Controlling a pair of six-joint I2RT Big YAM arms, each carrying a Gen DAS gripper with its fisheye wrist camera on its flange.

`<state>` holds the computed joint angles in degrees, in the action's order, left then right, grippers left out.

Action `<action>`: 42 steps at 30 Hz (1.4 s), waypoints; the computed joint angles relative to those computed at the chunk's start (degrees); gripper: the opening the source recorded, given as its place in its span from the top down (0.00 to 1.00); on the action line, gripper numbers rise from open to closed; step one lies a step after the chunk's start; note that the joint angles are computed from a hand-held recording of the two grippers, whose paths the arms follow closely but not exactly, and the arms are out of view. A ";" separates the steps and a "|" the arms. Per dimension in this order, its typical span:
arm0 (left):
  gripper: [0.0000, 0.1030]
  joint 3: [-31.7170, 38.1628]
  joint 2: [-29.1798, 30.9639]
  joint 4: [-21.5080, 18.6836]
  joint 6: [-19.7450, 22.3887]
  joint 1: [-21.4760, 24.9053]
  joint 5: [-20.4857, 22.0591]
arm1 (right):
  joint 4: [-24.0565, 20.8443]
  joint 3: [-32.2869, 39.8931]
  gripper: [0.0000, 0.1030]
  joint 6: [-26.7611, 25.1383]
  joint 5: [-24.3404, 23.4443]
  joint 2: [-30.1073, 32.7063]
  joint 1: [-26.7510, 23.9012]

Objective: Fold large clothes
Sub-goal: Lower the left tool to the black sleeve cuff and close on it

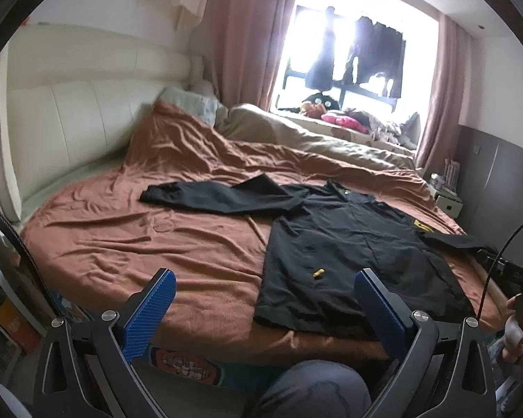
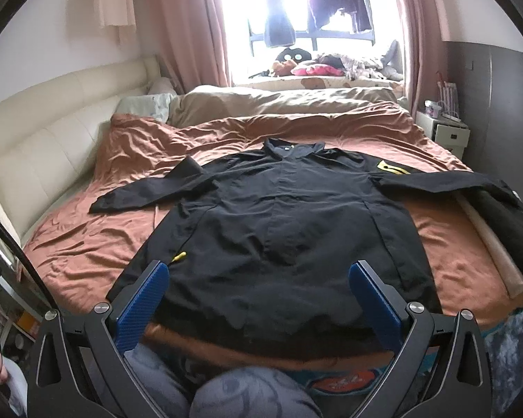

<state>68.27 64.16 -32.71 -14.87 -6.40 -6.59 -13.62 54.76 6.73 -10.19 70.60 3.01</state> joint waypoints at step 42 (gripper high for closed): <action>0.23 66.13 57.51 -23.83 -11.49 20.34 10.32 | -24.54 73.65 0.54 17.67 -10.75 56.05 3.45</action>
